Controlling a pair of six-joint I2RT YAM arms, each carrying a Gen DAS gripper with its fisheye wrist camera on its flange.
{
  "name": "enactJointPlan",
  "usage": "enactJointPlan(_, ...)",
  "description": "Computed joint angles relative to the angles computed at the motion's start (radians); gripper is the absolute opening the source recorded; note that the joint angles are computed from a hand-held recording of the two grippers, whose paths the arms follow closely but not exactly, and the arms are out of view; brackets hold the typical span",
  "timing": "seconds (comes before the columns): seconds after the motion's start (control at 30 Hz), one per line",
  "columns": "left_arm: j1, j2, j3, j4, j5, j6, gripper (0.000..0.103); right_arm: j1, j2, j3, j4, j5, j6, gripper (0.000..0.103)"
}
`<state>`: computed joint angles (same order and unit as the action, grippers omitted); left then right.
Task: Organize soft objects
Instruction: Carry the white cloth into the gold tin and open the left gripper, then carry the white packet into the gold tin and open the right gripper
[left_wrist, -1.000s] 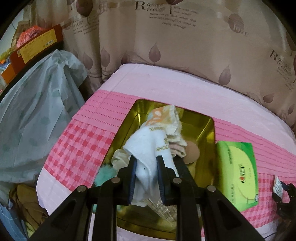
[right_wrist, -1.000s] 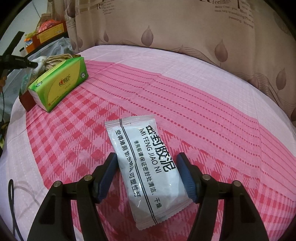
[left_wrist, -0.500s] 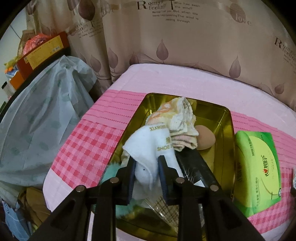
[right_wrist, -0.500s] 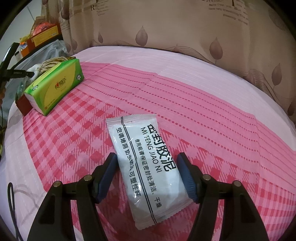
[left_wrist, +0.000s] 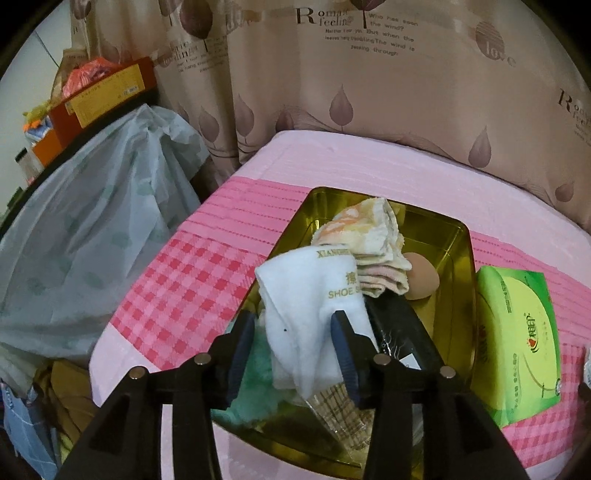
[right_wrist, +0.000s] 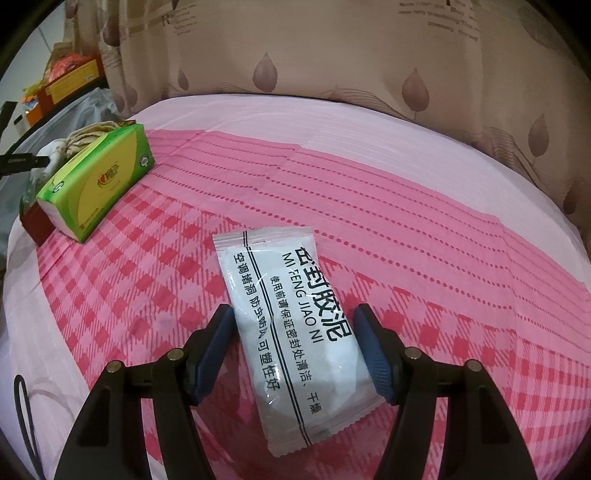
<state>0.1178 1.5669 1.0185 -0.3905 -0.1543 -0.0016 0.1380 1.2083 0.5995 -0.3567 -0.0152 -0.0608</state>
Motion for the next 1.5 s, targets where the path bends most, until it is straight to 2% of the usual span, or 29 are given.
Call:
enactJointPlan(0.13, -0.025, -0.041, -0.035, 0.023, -0.047, 0.007, 0.044, 0.035, -0.006, -0.001, 0.001, 0.052, 0.051, 0.058)
enactJointPlan(0.4, -0.020, -0.132, -0.088, 0.051, -0.044, 0.001, 0.044, 0.089, -0.011, 0.017, -0.015, 0.133, 0.156, 0.055)
enactJointPlan(0.77, 0.010, -0.200, -0.116, 0.034, -0.068, -0.023, 0.045, 0.211, 0.034, 0.218, -0.106, 0.166, 0.285, 0.055)
enactJointPlan(0.9, 0.036, -0.231, -0.135, 0.025, -0.063, -0.032, 0.050, 0.316, 0.114, 0.343, -0.117, 0.168, 0.324, 0.055)
enactJointPlan(1.17, 0.076, -0.260, -0.159, -0.006, -0.069, -0.047, 0.050, 0.490, 0.363, 0.616, -0.111, 0.136, 0.367, 0.055)
enactJointPlan(1.5, 0.094, -0.247, -0.150, -0.011, -0.044, -0.050, 0.050, 0.617, 0.666, 0.948, -0.181, 0.147, 0.340, 0.055)
